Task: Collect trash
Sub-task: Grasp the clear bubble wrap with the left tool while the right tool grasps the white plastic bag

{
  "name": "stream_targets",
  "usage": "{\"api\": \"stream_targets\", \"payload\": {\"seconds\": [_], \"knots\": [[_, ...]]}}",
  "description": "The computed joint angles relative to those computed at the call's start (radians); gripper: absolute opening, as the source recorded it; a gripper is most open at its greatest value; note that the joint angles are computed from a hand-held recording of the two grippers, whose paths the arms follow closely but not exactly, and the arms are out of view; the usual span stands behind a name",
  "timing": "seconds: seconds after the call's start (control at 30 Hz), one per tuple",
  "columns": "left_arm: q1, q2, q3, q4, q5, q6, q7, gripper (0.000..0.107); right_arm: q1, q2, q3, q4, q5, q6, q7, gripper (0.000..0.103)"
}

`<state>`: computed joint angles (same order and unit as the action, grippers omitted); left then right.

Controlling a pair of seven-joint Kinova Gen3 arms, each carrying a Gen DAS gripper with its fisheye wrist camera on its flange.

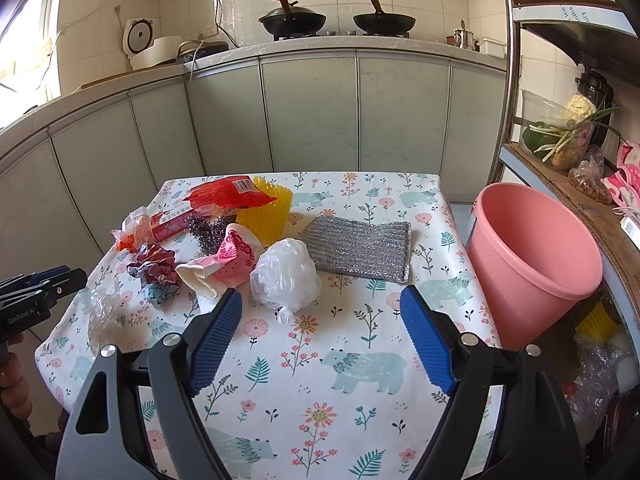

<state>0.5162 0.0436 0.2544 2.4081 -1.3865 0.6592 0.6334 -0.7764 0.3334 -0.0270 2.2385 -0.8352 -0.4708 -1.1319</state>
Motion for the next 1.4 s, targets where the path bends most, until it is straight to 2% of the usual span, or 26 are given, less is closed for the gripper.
{"api": "stream_targets", "payload": {"seconds": [0.7,0.9,1.13,1.4], "knots": [[0.011,0.005,0.003,0.003,0.002,-0.005,0.019,0.044,0.001,0.002,-0.002,0.001,0.005,-0.001,-0.008,0.082],[-0.032,-0.020,-0.020,0.021,-0.039,-0.087,0.018,0.044,0.003,0.004,-0.001,0.000,0.010,0.007,-0.014,0.082],[-0.062,-0.069,-0.012,0.062,-0.056,-0.136,-0.019,0.047,0.013,0.013,-0.003,-0.005,0.036,0.020,-0.033,0.082],[-0.169,-0.078,-0.053,0.096,0.042,-0.366,-0.177,0.048,0.024,0.028,0.006,-0.014,0.099,0.049,-0.085,0.082]]}}
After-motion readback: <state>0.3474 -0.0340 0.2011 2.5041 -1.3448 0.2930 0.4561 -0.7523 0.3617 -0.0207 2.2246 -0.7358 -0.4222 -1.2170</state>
